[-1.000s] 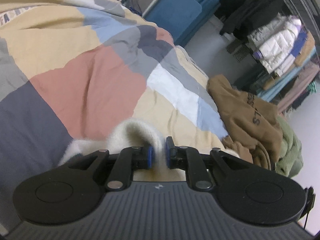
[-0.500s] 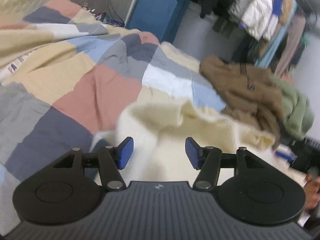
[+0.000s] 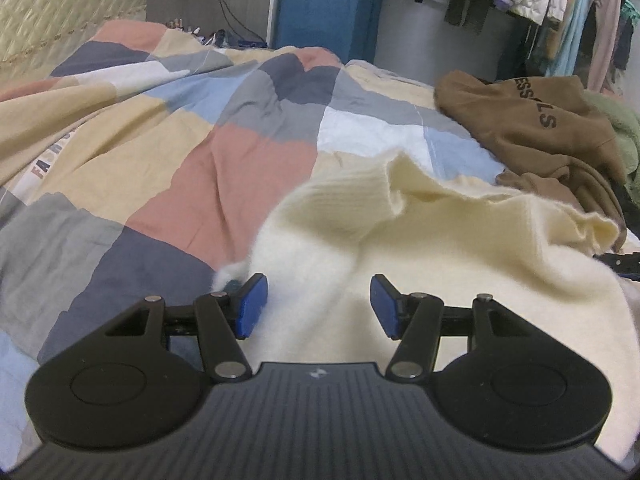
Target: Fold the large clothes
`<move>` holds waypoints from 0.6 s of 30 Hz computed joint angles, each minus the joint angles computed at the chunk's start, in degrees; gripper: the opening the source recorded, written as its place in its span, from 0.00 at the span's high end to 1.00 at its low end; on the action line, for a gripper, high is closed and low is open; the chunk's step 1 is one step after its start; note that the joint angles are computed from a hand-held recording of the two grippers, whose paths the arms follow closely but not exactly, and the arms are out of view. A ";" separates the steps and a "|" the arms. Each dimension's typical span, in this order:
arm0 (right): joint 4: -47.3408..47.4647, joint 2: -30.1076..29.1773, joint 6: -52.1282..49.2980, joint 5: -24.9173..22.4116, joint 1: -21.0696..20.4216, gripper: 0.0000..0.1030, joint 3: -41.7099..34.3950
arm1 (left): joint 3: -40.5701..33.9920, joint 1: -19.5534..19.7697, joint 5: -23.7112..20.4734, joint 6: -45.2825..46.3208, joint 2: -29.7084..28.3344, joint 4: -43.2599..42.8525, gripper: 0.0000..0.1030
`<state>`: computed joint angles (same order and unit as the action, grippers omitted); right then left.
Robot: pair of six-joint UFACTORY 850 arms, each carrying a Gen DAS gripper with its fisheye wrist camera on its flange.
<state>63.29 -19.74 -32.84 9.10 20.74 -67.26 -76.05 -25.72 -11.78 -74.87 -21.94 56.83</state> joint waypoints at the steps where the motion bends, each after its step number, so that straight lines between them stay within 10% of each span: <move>1: 3.95 -0.61 -4.76 0.32 0.14 0.52 -0.65 | -0.47 0.05 -0.37 2.64 -0.36 -2.62 0.39; 10: 28.77 -4.74 -36.54 4.55 1.61 0.52 -5.06 | -4.65 0.30 -4.93 11.80 -3.97 -12.81 0.41; 18: 25.43 -4.03 -32.79 5.26 1.46 0.86 -4.43 | -4.00 0.56 -6.22 0.76 -3.61 -3.17 0.80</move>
